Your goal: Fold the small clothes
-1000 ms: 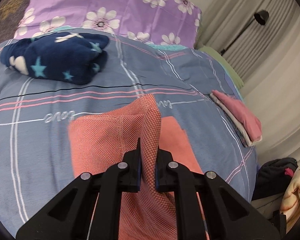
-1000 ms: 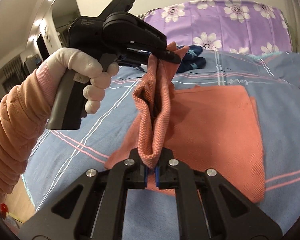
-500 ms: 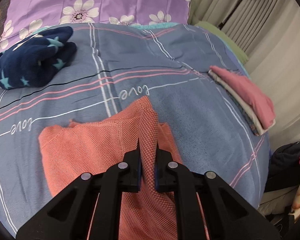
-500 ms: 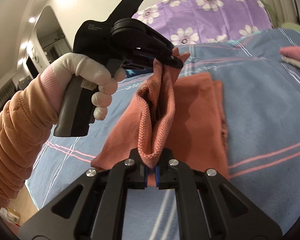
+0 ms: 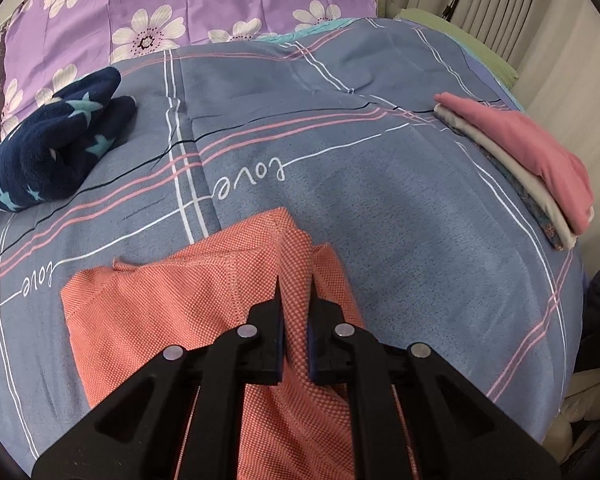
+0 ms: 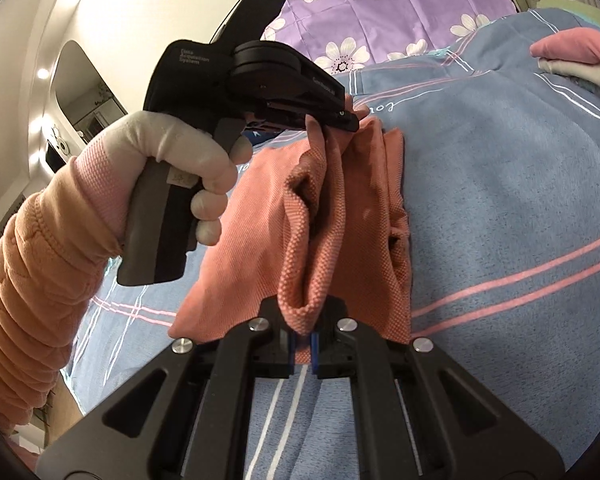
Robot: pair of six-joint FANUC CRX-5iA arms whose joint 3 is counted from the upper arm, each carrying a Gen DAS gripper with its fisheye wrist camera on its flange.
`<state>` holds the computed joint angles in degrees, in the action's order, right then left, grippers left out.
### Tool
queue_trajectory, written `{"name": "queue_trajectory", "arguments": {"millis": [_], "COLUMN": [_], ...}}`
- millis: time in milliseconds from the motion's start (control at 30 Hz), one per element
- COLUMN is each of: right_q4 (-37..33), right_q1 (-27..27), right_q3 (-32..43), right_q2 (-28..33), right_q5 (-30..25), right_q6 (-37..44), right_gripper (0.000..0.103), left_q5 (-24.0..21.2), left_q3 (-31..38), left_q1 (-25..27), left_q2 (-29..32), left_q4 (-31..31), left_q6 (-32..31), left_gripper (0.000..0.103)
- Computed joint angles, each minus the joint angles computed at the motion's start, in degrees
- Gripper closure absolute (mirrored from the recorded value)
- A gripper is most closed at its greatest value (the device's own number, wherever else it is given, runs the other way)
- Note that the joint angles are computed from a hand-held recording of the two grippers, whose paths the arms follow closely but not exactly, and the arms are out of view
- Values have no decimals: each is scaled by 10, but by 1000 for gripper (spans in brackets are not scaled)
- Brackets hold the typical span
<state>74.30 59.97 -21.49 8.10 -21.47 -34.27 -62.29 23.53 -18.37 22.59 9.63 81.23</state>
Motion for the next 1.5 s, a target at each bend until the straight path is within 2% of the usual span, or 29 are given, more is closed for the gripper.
{"name": "queue_trajectory", "arguments": {"millis": [67, 167, 267, 367, 433, 500, 567, 633, 667, 700, 800, 900, 1000, 1100, 1300, 1367, 1467, 1500], "right_q4": [13, -9, -43, -19, -7, -25, -17, 12, 39, 58, 52, 10, -2, -31, -31, -32, -20, -44], "right_q1": [-2, -3, -10, -22, -27, -21, -21, -31, -40, -46, -47, -39, -41, -40, -40, -35, -36, -28], "right_q3": [-5, -7, -16, -34, -38, -34, -39, -47, -53, -57, -57, -47, -45, -37, -43, -51, -68, -64], "right_q2": [-4, -3, 0, -3, -6, -5, -8, -10, -13, -14, -14, -10, -8, -3, -10, -19, -33, -35], "right_q5": [-1, -3, 27, 59, 67, 59, 60, 76, 88, 97, 102, 95, 97, 96, 90, 73, 69, 56], "right_q6": [-14, -3, -4, -46, -57, -40, -50, -81, -109, -129, -127, -88, -77, -53, -61, -64, -85, -64], "right_gripper": [98, 98, 98, 97, 97, 97, 97, 96, 96, 96, 96, 95, 95, 95, 93, 92, 91, 91], "left_q5": [2, -2, 3, 20, 42, 89, 114, 136, 147, 156, 159, 142, 130, 117, 138, 135, 124, 119], "left_q3": [3, 18, 13, -11, -34, -72, -107, -160, -190, -228, -320, -386, -437, -458, -456, -461, -470, -474], "left_q1": [-2, -12, -17, -14, -11, -12, -7, 5, 11, 20, 44, 71, 86, 85, 67, 71, 79, 82], "left_q2": [0, 9, 12, -2, -25, -64, -99, -146, -169, -199, -277, -333, -378, -393, -387, -391, -402, -407], "left_q4": [-1, -20, -18, 3, 11, 0, -6, 1, 10, 23, 41, 54, 38, 7, -61, -56, -40, -33], "left_q6": [0, 8, 5, -12, -21, -39, -72, -108, -128, -156, -212, -231, -229, -208, -136, -133, -146, -151], "left_gripper": [96, 95, 92, 84, 61, 59, 57, 45, 45, 44, 44, 44, 44, 44, 44, 45, 57, 64]}}
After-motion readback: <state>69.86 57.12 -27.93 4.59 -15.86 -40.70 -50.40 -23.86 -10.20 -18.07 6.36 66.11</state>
